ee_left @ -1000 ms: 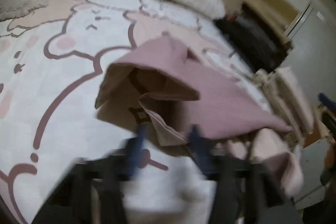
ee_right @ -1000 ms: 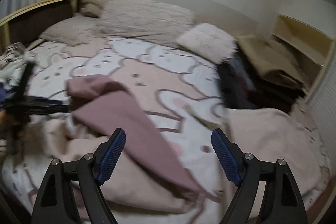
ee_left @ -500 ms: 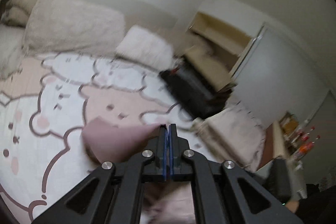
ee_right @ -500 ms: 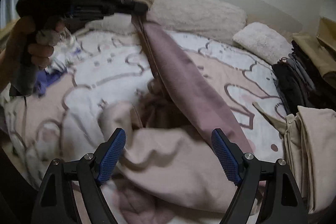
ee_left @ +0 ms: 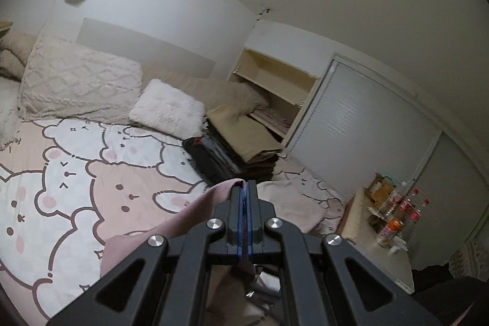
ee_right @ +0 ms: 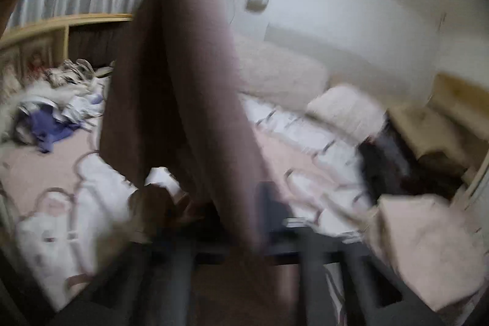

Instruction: Fold clothes

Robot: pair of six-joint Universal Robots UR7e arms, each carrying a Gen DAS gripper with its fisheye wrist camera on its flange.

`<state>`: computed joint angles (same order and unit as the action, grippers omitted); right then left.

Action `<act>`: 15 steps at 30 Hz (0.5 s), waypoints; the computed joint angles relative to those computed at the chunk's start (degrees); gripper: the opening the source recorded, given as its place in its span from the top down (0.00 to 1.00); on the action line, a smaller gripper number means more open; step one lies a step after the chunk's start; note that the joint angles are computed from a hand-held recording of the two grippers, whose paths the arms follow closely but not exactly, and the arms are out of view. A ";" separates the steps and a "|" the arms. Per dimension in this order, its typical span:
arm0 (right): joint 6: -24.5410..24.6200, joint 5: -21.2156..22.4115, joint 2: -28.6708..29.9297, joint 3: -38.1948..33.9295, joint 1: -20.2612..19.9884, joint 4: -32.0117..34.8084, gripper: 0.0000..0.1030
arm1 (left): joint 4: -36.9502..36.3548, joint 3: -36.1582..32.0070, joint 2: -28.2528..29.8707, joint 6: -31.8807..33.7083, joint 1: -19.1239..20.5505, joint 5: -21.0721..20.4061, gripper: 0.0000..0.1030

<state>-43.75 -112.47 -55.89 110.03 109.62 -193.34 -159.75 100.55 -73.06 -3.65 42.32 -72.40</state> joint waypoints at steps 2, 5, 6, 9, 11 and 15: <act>6.64 6.53 -7.14 1.13 -1.51 11.42 0.94 | -0.49 1.97 -1.61 1.41 -1.95 1.68 0.98; 11.63 15.69 -15.75 0.46 -3.80 25.25 0.94 | -0.07 3.08 -1.95 3.06 -2.94 4.81 0.98; 12.32 16.22 -16.73 -0.80 -4.37 28.69 0.94 | 0.16 3.40 -1.96 3.51 -3.17 5.81 0.98; 12.97 13.87 -15.91 -6.90 -5.91 38.72 0.94 | 3.96 2.37 0.85 2.44 -0.54 7.69 0.98; 13.11 9.20 -12.33 -10.82 -6.52 42.77 0.94 | 7.89 1.21 3.74 1.27 2.07 9.53 0.98; 11.10 -1.67 -3.55 -15.35 -7.89 43.58 0.94 | 13.31 -1.26 9.64 -0.38 7.11 11.95 0.98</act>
